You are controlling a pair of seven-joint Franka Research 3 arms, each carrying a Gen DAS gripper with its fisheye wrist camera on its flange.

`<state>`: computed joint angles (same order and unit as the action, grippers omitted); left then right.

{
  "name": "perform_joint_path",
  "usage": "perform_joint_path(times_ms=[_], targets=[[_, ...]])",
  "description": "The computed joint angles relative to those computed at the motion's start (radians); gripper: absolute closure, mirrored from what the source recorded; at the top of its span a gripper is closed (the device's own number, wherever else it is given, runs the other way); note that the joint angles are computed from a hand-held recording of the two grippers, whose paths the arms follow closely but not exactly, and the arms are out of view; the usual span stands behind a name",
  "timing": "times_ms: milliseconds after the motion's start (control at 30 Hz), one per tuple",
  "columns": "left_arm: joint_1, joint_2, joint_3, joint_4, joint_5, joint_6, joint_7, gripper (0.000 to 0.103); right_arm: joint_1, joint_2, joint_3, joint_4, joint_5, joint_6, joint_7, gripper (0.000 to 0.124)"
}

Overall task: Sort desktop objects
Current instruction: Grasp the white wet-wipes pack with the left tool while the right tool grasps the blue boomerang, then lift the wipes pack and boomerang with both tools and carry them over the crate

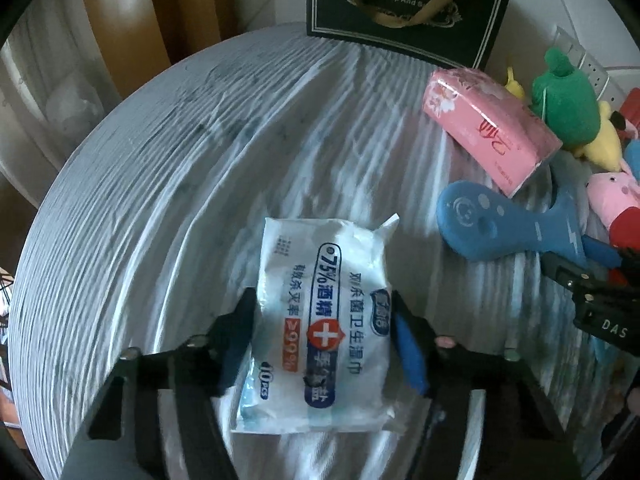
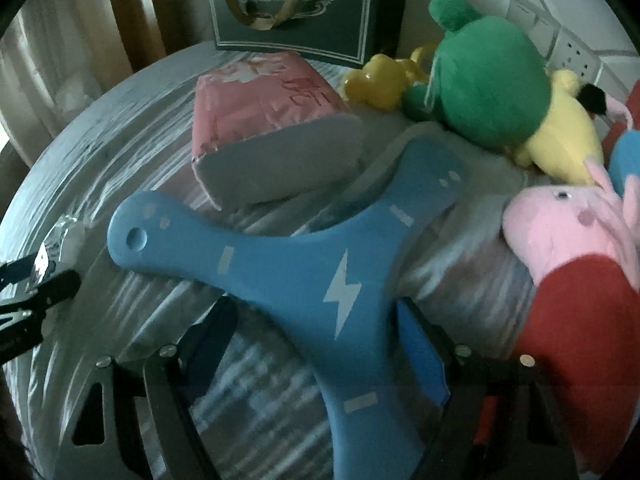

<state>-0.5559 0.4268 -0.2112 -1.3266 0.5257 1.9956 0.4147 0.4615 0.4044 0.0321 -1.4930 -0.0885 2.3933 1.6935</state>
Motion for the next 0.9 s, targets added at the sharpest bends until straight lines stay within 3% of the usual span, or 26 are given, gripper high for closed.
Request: perform_joint_path(times_ms=[133,300,433,600,700,767,900], targets=[[-0.008,-0.001,-0.004,0.005,0.002,-0.014,0.012,0.059,0.006,0.011,-0.001,0.029,-0.001,-0.031,0.011,0.069],[-0.028,-0.011,-0.009,0.011,0.016,-0.028,0.019,0.061,0.009,-0.042,0.001,-0.031,-0.006,-0.031,0.044,0.082],[-0.021,-0.011,-0.013,0.012,-0.007,-0.026,0.018,0.061,0.004,-0.028,0.013,0.002,0.001,-0.105,0.028,0.079],[-0.016,-0.012,-0.011,-0.009,-0.020,-0.021,-0.001,0.060,0.014,-0.066,0.004,-0.052,-0.051,-0.087,0.037,0.069],[-0.021,-0.011,-0.006,-0.017,0.008,-0.003,-0.014,0.060,-0.005,-0.096,0.011,-0.103,-0.024,-0.050,0.045,0.069],[-0.023,-0.003,-0.004,-0.012,0.027,0.008,-0.008,0.061,-0.008,-0.087,0.014,-0.110,-0.033,0.002,0.038,0.080],[-0.035,0.013,-0.006,0.024,0.034,0.014,0.023,0.065,0.004,-0.059,0.014,-0.064,-0.031,-0.006,0.058,0.084]])
